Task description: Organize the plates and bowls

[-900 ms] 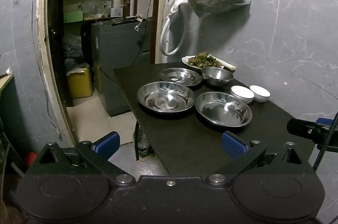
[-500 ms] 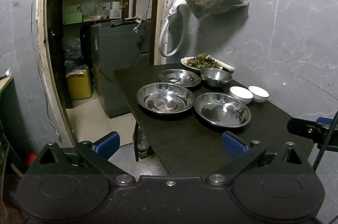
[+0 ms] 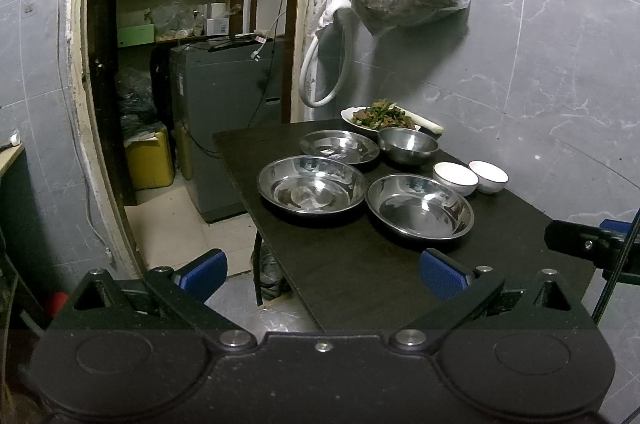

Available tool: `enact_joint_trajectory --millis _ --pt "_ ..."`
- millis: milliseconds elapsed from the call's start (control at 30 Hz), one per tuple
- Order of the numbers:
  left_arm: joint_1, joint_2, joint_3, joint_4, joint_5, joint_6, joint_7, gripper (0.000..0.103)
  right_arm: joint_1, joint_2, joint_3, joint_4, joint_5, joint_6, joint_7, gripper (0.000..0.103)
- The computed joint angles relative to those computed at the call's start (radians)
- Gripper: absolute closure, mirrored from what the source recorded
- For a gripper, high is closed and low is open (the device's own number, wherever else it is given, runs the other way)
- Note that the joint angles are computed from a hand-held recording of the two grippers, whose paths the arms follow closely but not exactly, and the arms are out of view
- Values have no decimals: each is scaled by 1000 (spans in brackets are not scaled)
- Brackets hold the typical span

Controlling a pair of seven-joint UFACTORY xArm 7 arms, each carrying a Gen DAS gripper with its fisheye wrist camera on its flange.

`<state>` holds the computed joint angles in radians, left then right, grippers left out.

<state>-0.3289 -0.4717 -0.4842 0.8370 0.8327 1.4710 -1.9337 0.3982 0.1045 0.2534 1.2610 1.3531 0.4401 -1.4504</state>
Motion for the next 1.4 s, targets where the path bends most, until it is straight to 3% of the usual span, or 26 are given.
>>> enact_joint_trajectory --millis 1400 --pt "-26 34 15 -2 -13 0 -19 1 -13 4 -7 -2 5 22 -6 0"
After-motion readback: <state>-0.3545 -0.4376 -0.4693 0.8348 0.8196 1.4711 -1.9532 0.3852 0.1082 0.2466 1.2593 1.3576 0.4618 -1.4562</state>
